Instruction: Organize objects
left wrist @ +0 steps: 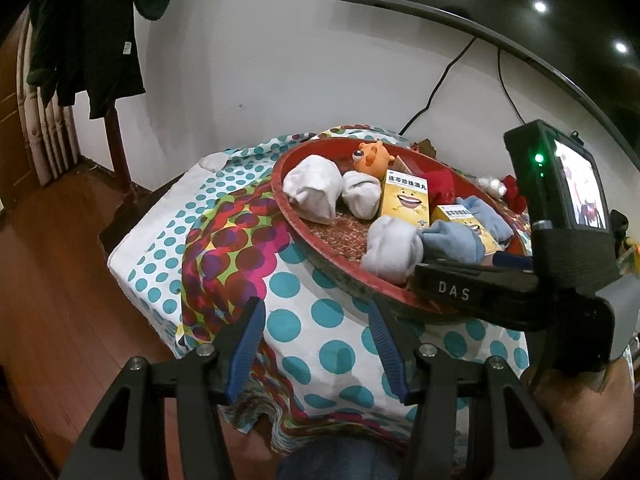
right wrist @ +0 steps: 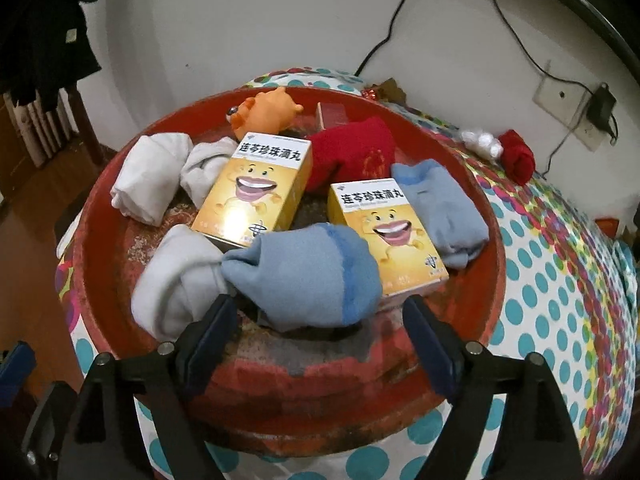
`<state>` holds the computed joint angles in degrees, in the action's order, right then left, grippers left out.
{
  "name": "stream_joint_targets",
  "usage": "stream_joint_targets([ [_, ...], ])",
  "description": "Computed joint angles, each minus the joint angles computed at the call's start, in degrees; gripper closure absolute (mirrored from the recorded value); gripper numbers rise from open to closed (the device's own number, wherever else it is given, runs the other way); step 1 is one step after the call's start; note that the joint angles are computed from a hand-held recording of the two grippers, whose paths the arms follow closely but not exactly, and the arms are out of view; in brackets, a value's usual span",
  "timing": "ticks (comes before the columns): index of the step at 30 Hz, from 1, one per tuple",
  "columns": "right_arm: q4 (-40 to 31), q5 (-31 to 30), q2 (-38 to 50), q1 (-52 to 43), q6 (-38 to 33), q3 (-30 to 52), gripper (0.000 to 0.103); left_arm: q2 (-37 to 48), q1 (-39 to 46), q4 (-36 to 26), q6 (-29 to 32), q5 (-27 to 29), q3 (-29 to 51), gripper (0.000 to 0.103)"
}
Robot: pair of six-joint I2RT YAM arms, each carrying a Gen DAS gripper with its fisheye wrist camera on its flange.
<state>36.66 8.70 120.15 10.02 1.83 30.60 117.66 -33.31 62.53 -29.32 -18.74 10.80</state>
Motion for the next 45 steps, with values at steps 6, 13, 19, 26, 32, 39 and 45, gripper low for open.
stream_joint_targets([
  [6,5.38,1.73,-5.15,0.09,0.72,-5.87,0.007,0.35,-0.86,1.82,0.53,-0.85,-0.17,0.022],
  [13,7.91,3.53,-12.37,0.85,1.01,-11.84,0.002,-2.2,-6.57,1.14,1.22,-9.67,-0.85,0.018],
  [19,10.55,2.71,-16.21,-0.87,1.28,-16.67,0.001,-3.16,-10.37,1.65,1.78,-11.83,-1.2,0.01],
  [26,11.5,-0.27,-19.74,-4.79,1.08,-20.02,0.001,-3.71,-13.02,2.21,1.19,-11.61,-1.18,0.01],
  [32,11.79,-0.9,-21.42,-5.95,0.69,-21.4,0.001,-4.12,-14.56,0.13,0.01,-12.9,-0.46,0.01],
  [39,12.18,-1.28,-21.06,-6.14,0.67,-21.7,0.001,-4.15,-14.39,-3.96,-2.81,-12.3,0.87,0.01],
  [45,12.87,-1.51,-20.59,-6.18,0.44,-21.93,0.001,-3.35,-15.18,-4.09,-3.62,-13.91,1.16,0.01],
])
